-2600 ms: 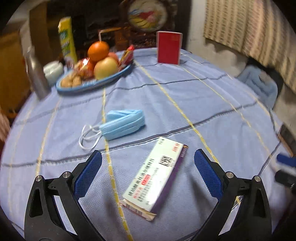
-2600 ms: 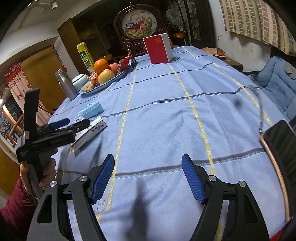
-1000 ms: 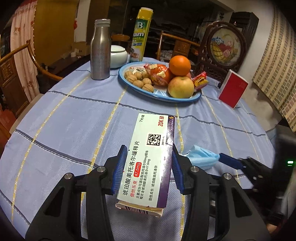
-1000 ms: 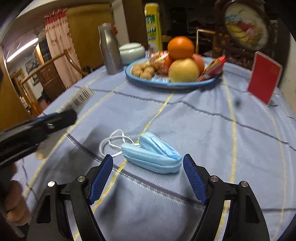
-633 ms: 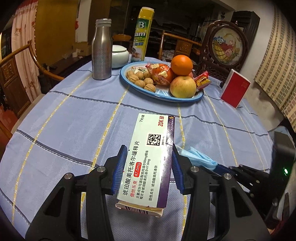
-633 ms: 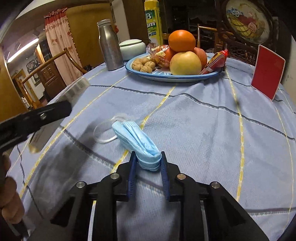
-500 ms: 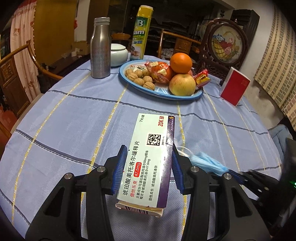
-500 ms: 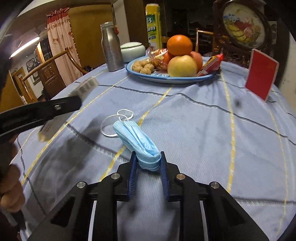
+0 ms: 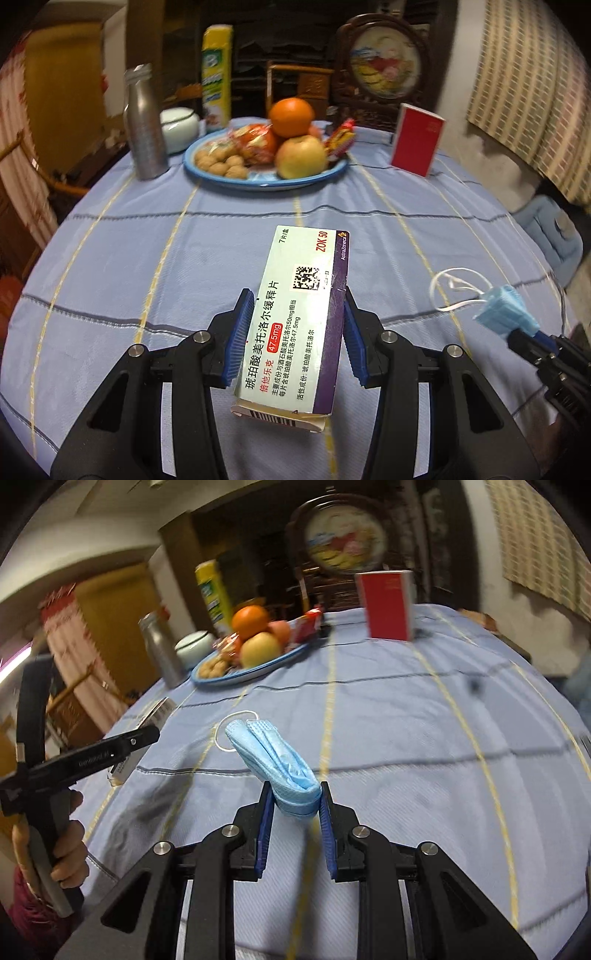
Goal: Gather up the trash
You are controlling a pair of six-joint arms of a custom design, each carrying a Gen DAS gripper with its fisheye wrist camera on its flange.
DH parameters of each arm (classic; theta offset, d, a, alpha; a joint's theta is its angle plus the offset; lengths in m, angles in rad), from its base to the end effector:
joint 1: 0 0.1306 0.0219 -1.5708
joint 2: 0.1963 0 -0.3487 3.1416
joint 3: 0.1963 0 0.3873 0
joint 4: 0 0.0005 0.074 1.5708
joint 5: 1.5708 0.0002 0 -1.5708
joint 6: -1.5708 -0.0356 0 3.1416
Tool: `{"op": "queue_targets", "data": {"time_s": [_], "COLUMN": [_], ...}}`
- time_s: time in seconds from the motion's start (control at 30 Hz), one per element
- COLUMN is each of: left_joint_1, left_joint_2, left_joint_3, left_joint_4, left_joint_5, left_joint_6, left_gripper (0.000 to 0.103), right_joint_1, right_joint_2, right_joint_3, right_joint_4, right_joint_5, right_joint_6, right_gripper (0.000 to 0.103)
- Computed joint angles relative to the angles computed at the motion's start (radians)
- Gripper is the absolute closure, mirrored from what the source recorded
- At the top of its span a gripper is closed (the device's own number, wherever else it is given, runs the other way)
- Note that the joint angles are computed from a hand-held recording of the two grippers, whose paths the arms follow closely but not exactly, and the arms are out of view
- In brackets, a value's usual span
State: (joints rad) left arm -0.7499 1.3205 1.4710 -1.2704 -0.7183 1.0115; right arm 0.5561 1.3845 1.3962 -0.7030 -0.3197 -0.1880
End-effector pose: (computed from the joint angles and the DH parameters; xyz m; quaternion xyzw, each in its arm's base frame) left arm 0.3301 -0.2761 0.4460 -0.1969 0.8945 0.0567 0.3974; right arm 0.4153 0.2707 0.4149 -0.2301 0.8658 0.2870 0.3392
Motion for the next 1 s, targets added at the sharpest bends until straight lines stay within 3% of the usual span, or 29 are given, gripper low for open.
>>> {"op": "queue_targets", "data": {"time_s": [0.27,0.43,0.67,1.0], "left_joint_1": [-0.096,-0.146,-0.215,-0.325], "left_joint_2": [0.066,0.095,0.130,0.233], "left_joint_3": [0.064,0.096,0.150,0.295], "left_joint_4": [0.002,-0.001,-0.012,-0.107], "left_joint_5": [-0.098,-0.143,-0.162,-0.224], "left_joint_6": [-0.085,-0.095,-0.056,0.014], "left_gripper": [0.056,0.056,0.056,0.055], "right_joint_1": [-0.060,-0.077,-0.130,-0.237], "right_joint_2": [-0.146,-0.218,-0.317,-0.512], "right_joint_3": [-0.125,-0.170,-0.227,-0.331], "right_joint_4": [0.005,-0.001,-0.011,-0.030], "right_joint_5": [0.010,0.018,-0.012,-0.090], "right_joint_6": [-0.023,-0.014,-0.005,0.010], "right_gripper": [0.079,0.079,0.079,0.079]}}
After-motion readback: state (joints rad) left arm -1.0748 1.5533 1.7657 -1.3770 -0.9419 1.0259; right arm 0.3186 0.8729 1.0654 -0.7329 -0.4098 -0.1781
